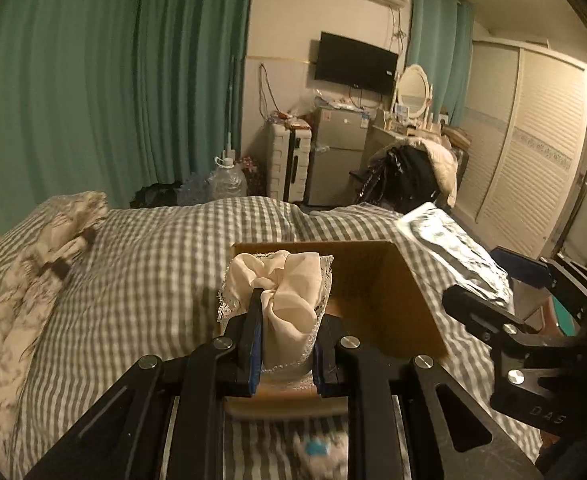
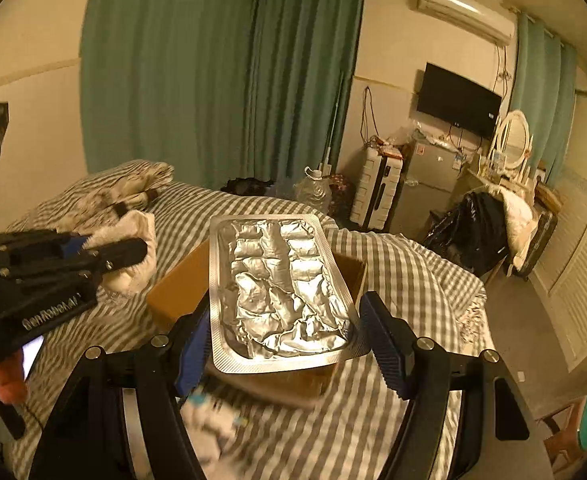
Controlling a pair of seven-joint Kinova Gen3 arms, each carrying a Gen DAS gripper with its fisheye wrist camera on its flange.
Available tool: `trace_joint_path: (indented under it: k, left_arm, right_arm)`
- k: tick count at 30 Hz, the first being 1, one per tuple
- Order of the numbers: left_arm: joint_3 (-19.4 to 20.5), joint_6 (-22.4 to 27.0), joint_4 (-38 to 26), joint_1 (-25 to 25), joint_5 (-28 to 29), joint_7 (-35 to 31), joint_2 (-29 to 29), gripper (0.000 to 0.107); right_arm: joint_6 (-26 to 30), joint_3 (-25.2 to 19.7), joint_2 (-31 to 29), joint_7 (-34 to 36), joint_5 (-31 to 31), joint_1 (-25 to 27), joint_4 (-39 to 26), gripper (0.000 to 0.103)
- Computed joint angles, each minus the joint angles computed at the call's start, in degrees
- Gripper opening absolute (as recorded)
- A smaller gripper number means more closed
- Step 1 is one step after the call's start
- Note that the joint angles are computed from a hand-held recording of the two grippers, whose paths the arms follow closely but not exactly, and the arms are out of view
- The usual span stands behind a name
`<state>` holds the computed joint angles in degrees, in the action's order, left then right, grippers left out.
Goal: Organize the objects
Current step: 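Carry scrunchie and foil pack into the cardboard box and open both grippers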
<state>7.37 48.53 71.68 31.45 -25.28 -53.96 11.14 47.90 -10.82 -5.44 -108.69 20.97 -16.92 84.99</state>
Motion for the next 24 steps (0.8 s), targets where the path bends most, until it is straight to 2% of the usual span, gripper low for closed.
trace_joint_path:
  k: [6,8,9,10,11,12,13,17,20,24]
  left_arm:
    - [-1.0,0.1,-5.2,-1.4,3.9,-5.2,7.0,0.019]
    - [-1.0,-0.5,-4.7,-2.4,6.6,-7.1,7.6,0.026]
    - [-1.3,-0.4,-4.7,-2.3,7.3,-7.4,7.9,0.036]
    - [-1.6,-0.4,-4.6,-2.2,7.7,-7.6,8.1,0.044]
    - [-2.1,-0.3,-4.6,-1.9,7.7,-7.2,8.1,0.057]
    - [-2.9,-0.4,-4.0,-0.9,6.7,-5.9,7.8,0.064]
    - [-4.0,-0.1,-3.6,0.4,5.3,-4.0,7.4,0.066]
    - [-3.5,2.2,-2.5,1.3,3.2,-2.1,4.7,0.069]
    - [-2.9,3.4,-0.7,2.7,0.0,1.0,0.9,0.082]
    - [-0.1,5.5,2.7,3.4,-4.2,5.3,-5.1,0.084]
  right_arm:
    - [-0.8,4.1,9.7,3.0,-2.8,0.4,-6.0,0.069]
    - [-2.7,5.2,10.6,4.0,-5.6,0.9,-5.6,0.070]
    - [-3.4,5.5,10.7,4.5,-6.8,1.1,-5.3,0.071]
    - [-3.9,5.7,10.6,4.7,-7.4,1.1,-4.8,0.077]
    - [-5.1,5.9,10.1,4.0,-7.1,1.0,-3.6,0.088]
    - [-6.1,6.3,9.4,3.1,-6.4,0.4,-2.3,0.091]
    - [-6.4,6.2,9.0,3.0,-6.2,0.8,-1.9,0.092]
    - [-5.0,5.8,5.4,2.9,-6.1,1.3,-0.5,0.092]
    - [-0.8,4.4,1.8,1.8,-4.0,1.7,-1.7,0.092]
    - [4.6,1.7,-2.6,1.2,-1.5,2.1,-3.2,0.093]
